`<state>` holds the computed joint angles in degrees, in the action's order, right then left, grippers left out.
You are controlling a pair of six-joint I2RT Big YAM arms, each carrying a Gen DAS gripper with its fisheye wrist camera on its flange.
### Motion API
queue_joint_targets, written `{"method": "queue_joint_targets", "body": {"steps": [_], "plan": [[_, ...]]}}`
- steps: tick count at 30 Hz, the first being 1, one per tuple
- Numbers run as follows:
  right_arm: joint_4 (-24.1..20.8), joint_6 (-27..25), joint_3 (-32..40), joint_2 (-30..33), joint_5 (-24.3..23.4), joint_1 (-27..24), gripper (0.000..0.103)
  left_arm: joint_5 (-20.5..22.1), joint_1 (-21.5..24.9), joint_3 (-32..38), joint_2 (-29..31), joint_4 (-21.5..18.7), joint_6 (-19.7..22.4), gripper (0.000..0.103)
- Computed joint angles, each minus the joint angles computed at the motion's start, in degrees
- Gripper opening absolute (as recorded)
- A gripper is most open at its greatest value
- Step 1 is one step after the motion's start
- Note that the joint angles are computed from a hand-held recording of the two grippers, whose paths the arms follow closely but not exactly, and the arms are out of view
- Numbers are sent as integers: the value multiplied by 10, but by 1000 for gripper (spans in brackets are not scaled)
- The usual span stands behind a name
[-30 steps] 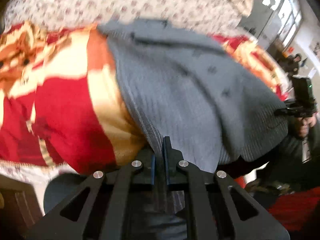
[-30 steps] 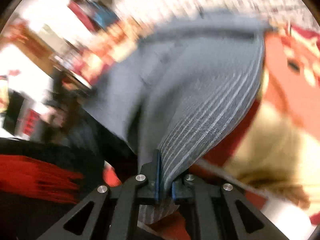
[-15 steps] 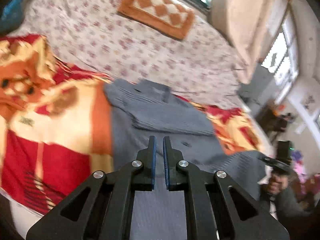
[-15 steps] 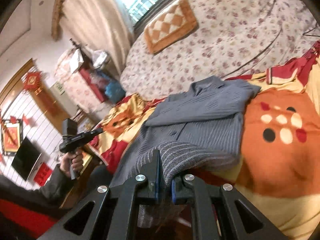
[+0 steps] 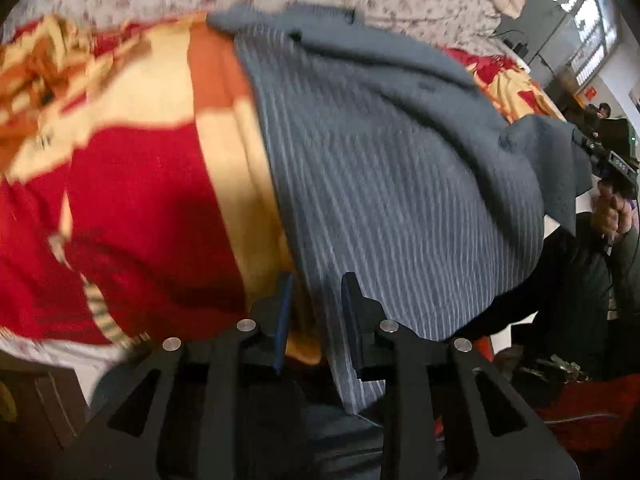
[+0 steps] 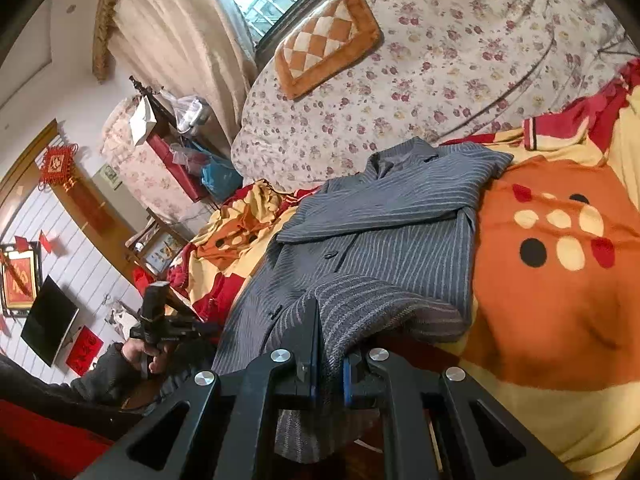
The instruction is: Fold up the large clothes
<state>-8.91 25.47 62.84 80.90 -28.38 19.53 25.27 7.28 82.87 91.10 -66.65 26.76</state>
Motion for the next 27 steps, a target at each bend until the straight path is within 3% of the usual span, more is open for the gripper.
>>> {"method": "queue_joint_targets", "body": {"steps": [5, 11, 12, 14, 17, 19, 21, 27], "plan": [[-7, -3, 9, 8, 4, 4, 8, 10, -14, -10, -1, -33, 21, 22], [-11, -2, 8, 9, 4, 4, 8, -33, -30, -7, 12, -38, 13, 22], [-11, -3, 8, 9, 4, 5, 8, -38, -32, -7, 11, -36, 15, 23], [-10, -1, 8, 9, 5, 5, 8, -54, -36, -6, 14, -44, 30, 35], [-10, 1, 7, 8, 5, 5, 8, -51, -43, -9, 16, -55, 47, 36], [-8, 1, 4, 6, 5, 5, 8, -36, -47, -13, 10, -53, 54, 8], [-10, 0, 5, 7, 6, 5, 8, -13, -43, -11, 6, -54, 45, 3], [9, 10, -5, -1, 10, 4, 8, 52, -44, 2, -34, -47, 53, 2]]}}
